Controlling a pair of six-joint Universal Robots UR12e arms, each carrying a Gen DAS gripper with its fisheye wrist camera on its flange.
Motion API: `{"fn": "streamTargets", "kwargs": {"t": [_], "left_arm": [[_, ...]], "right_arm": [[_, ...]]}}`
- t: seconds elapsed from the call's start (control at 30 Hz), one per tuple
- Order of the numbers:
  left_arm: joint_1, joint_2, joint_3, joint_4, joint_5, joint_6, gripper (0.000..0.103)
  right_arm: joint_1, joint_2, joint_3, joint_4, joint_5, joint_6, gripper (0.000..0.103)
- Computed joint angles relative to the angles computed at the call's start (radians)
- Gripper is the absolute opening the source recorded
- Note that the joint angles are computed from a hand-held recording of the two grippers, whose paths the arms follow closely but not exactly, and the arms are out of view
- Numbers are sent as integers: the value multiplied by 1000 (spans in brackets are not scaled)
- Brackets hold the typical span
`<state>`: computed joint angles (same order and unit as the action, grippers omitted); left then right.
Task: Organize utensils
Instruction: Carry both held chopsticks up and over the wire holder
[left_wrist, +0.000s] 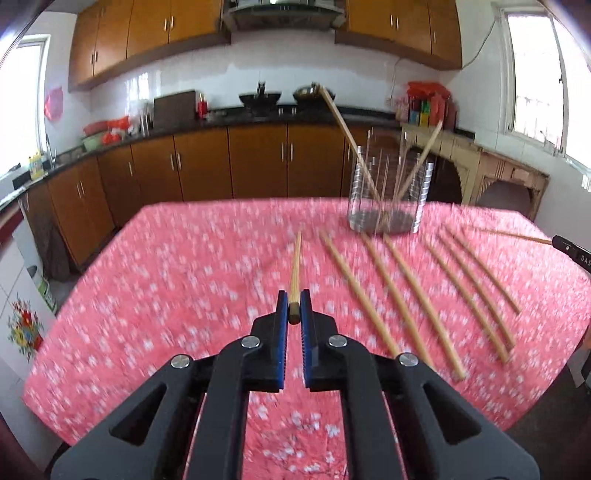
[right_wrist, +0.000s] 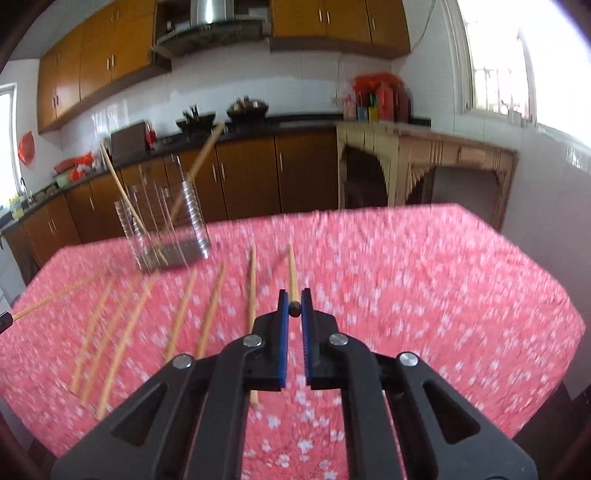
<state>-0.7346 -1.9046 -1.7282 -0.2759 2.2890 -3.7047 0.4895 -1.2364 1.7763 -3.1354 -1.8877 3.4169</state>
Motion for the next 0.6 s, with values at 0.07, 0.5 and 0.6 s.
{"fn": "streamTargets", "kwargs": {"t": [0.07,0.5,0.6], "left_arm": [[4,5,5,19,10,14,7],[17,7,25,68,32,45,7],[17,7,24,68,33,40,7]], "right_arm": [[0,-4,-9,-15,-5,-9,7],[-4,-5,-31,-38,-5,-15,7],[-5,-4,-30,-39,-5,-10,7]]}}
